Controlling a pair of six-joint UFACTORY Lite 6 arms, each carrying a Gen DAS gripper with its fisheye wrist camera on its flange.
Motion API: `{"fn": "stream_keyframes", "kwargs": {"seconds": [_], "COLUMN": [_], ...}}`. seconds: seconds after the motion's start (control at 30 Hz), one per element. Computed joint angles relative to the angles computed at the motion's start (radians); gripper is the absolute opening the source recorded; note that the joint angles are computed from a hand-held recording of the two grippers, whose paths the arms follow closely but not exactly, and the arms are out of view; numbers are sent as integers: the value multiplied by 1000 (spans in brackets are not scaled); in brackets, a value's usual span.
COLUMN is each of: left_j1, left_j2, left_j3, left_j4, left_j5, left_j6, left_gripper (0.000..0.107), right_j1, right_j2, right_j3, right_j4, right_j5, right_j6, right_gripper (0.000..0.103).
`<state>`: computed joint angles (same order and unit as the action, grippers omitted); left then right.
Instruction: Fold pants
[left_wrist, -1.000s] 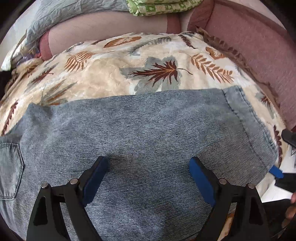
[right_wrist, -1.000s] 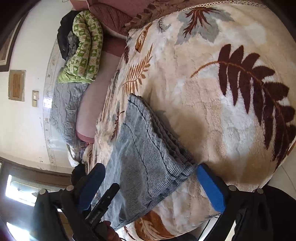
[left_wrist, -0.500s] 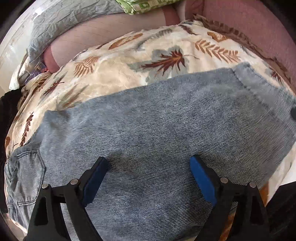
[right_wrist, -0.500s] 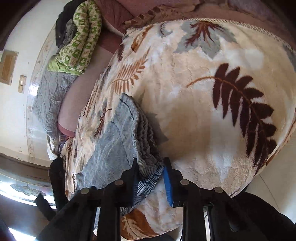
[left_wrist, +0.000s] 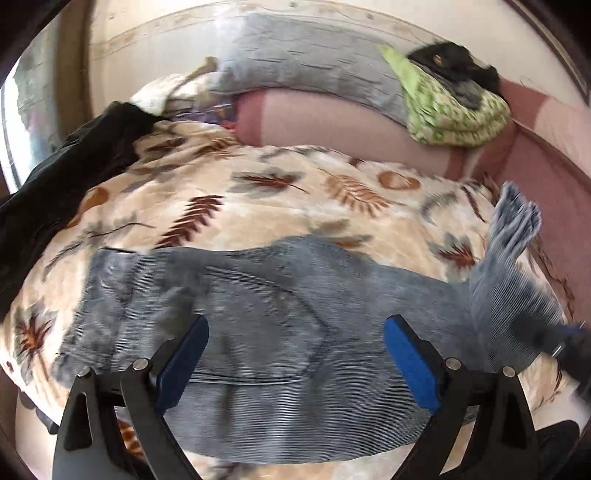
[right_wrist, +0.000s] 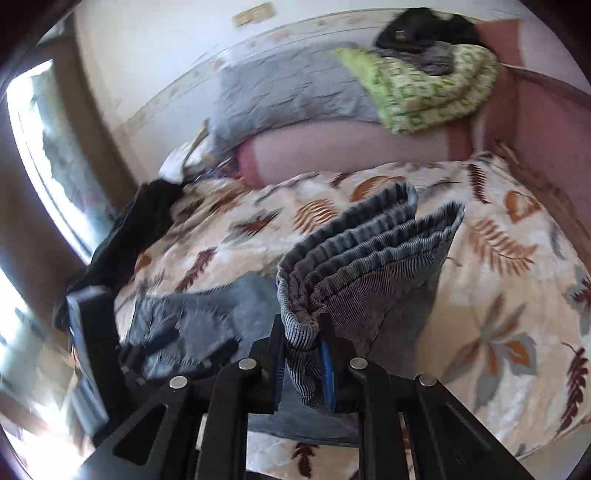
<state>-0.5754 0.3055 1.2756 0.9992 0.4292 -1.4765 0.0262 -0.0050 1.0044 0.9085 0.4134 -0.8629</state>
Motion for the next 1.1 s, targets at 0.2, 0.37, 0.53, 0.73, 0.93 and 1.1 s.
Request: {"fn": "stream_keyframes", "kwargs": {"seconds": [0.2, 0.37, 0.53, 0.73, 0.93, 1.1], "left_j1": [130, 74, -17, -124, -163, -164], "left_j2": [-178, -137, 111, 416, 319, 498], "left_j3": [-193, -127, 128, 390, 367, 482], "left_j4": [-45, -243, -766, -651, -496, -528], "left_j5": [-70, -143, -146, 93, 31, 134], "left_j6": [54, 239, 739, 683, 566, 627], "left_gripper": [96, 96, 96, 94, 94, 98], "right_j1": [171, -74, -456, -513, -470, -365], "right_j2": [324, 156, 286, 581, 750, 1124], "right_j3": [-45, -132, -82, 190, 653, 1176], "right_j4": [427, 504, 539, 325, 216, -16], "right_j5": [-54, 238, 585, 715, 664, 619], "right_j6": [-407, -450, -414, -186, 24, 287], "right_gripper": [26, 74, 76, 72, 73, 53]}}
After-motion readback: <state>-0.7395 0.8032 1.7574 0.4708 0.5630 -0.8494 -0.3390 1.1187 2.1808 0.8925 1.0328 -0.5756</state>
